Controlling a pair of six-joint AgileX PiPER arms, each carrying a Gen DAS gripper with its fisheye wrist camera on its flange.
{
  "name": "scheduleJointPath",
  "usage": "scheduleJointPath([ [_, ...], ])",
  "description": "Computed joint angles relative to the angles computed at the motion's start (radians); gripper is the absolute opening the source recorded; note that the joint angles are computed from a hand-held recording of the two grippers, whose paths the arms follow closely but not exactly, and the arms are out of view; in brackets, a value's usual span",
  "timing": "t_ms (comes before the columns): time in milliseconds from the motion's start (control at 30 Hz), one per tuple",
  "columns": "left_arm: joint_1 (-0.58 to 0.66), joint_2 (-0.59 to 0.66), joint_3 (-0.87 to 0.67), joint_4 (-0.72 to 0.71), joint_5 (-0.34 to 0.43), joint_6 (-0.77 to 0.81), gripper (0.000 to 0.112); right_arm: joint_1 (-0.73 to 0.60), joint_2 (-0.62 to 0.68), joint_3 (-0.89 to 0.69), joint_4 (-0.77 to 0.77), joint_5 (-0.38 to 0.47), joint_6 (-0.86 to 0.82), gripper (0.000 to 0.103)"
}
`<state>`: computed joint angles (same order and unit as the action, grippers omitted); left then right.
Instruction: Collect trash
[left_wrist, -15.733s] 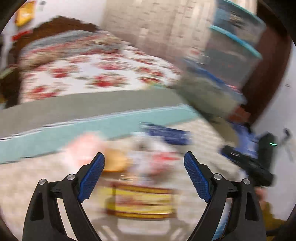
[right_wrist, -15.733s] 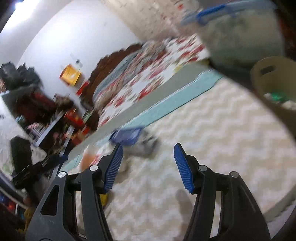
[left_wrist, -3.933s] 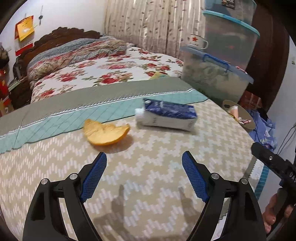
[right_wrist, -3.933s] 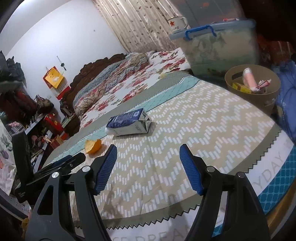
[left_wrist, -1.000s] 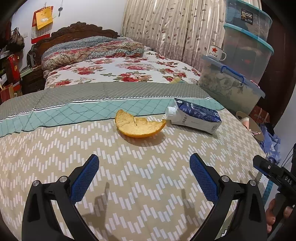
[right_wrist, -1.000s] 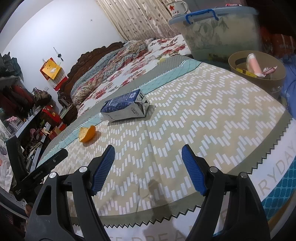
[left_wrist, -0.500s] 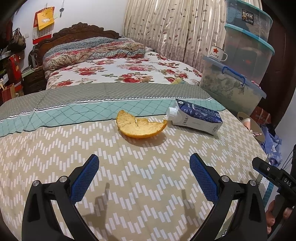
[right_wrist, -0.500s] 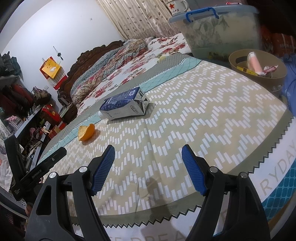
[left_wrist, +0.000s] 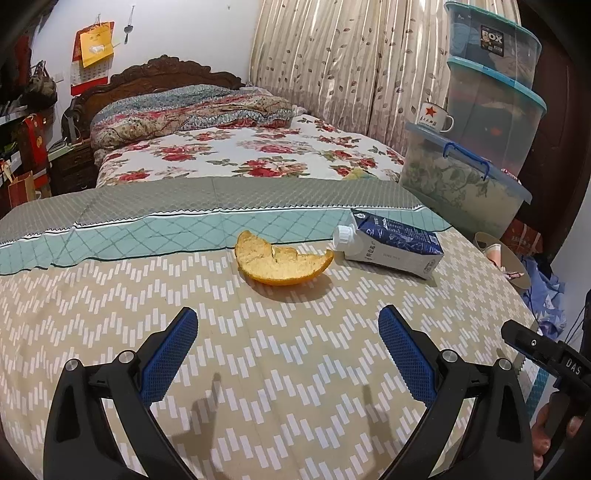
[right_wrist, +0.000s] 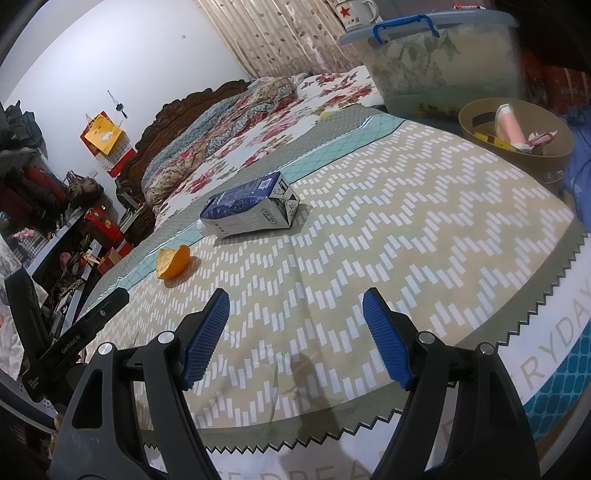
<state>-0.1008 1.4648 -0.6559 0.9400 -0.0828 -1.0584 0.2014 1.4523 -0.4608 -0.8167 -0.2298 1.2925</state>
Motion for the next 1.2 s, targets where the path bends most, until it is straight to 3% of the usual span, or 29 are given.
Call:
scheduleJointPath([
  [133, 0.015, 0.0, 0.004, 0.05, -0.02, -0.054, 0.094, -0.003, 0.005, 0.001, -0.006, -0.008, -0.003, 0.075],
  [867, 0.011, -0.006, 0.009, -0.039, -0.02, 0.025, 0.094, 0.006, 0.002, -0.002, -0.005, 0.0, -0.001, 0.075],
  [1200, 0.015, -0.005, 0.008, 0.027, -0.027, -0.04, 0.094, 0.011, 0.006, -0.01, -0.013, 0.003, 0.004, 0.075],
])
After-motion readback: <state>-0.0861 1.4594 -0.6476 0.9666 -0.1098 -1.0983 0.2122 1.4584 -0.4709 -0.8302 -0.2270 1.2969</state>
